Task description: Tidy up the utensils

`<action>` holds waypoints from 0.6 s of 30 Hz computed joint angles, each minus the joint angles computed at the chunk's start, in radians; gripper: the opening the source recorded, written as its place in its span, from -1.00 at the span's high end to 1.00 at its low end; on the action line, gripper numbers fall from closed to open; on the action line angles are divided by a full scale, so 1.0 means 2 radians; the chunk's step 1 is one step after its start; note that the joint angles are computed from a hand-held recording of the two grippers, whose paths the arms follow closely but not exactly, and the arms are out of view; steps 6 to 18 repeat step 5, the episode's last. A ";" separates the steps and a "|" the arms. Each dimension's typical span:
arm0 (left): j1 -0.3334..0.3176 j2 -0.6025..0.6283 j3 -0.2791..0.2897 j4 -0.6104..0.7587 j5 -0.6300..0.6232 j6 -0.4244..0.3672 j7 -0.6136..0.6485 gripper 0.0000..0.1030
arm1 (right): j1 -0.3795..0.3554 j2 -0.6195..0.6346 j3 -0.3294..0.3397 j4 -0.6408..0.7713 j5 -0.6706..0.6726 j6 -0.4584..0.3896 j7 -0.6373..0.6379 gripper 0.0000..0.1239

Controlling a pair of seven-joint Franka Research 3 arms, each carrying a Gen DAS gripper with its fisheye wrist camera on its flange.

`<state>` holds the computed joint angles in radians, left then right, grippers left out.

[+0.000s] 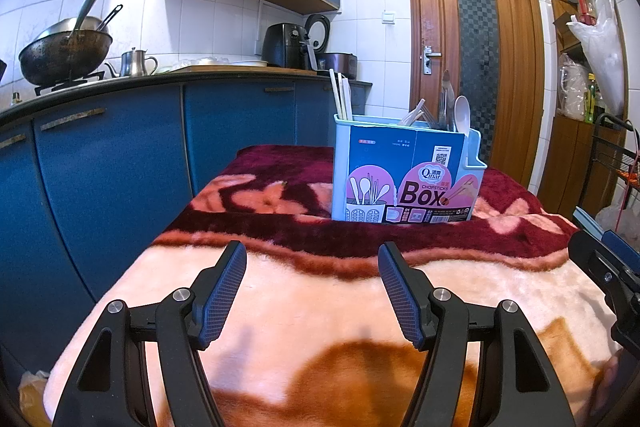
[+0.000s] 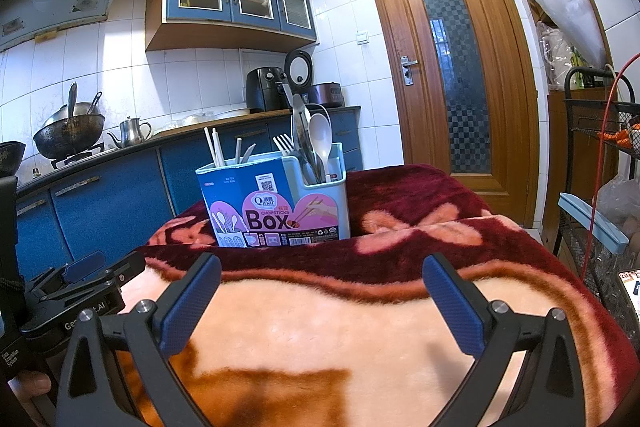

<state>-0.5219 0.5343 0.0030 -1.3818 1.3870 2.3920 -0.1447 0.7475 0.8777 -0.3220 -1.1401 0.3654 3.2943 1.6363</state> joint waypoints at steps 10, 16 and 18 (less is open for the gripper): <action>0.000 0.000 0.000 0.001 -0.002 0.001 0.002 -0.35 | -0.001 0.000 0.001 0.000 0.000 0.000 -0.001 -0.66; 0.000 0.000 0.000 0.001 -0.002 0.001 0.002 -0.35 | -0.001 0.000 0.001 0.000 0.000 0.000 -0.001 -0.66; 0.000 0.000 0.000 0.001 -0.002 0.001 0.002 -0.35 | -0.001 0.000 0.001 0.000 0.000 0.000 -0.001 -0.66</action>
